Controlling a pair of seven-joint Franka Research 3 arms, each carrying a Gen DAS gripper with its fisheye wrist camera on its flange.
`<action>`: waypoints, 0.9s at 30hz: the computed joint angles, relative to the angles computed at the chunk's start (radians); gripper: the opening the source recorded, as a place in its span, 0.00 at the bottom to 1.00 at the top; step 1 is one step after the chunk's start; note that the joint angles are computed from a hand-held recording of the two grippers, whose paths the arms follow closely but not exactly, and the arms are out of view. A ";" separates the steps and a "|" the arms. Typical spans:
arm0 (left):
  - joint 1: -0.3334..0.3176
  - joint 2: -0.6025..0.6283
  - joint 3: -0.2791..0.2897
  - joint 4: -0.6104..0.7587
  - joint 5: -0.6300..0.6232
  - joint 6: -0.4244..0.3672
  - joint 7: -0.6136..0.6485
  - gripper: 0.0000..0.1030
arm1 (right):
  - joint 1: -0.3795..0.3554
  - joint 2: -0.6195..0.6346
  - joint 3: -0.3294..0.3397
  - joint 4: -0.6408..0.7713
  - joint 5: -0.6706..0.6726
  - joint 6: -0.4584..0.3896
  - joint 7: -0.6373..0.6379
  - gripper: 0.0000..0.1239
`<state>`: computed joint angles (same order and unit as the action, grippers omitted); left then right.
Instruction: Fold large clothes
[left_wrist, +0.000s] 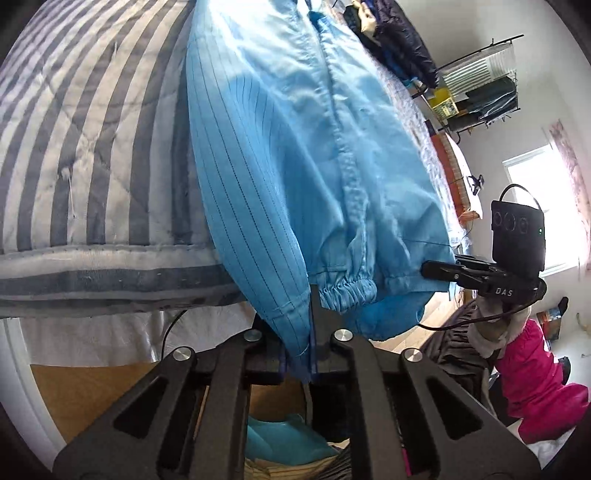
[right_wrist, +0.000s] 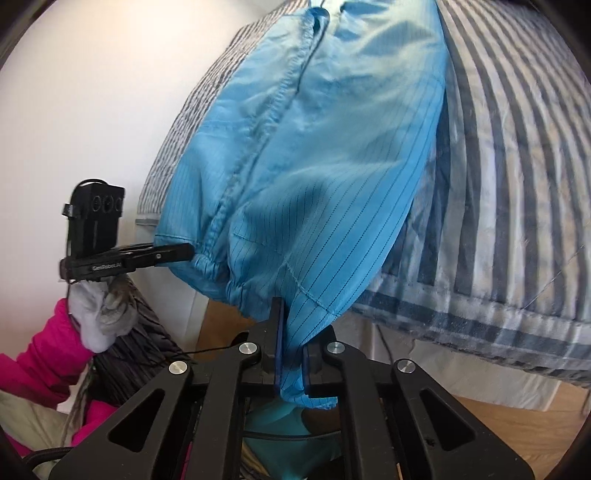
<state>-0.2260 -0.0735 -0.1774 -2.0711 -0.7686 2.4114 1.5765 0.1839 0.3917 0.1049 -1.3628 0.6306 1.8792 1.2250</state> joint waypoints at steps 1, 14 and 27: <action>0.000 -0.004 -0.001 0.004 0.005 0.000 -0.006 0.05 | 0.011 -0.003 -0.004 0.007 -0.026 0.006 0.010 0.04; -0.022 -0.029 -0.002 0.057 0.101 0.022 -0.063 0.05 | 0.058 -0.047 -0.016 0.014 -0.159 0.066 0.050 0.03; 0.025 0.092 -0.005 0.256 0.027 -0.004 -0.024 0.04 | -0.008 0.127 0.007 0.296 -0.030 0.039 0.151 0.03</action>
<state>-0.2008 0.0189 -0.1826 -1.8147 -0.7412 2.4071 1.5528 0.1760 0.5190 0.1118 -1.0666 0.6004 1.9180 1.3758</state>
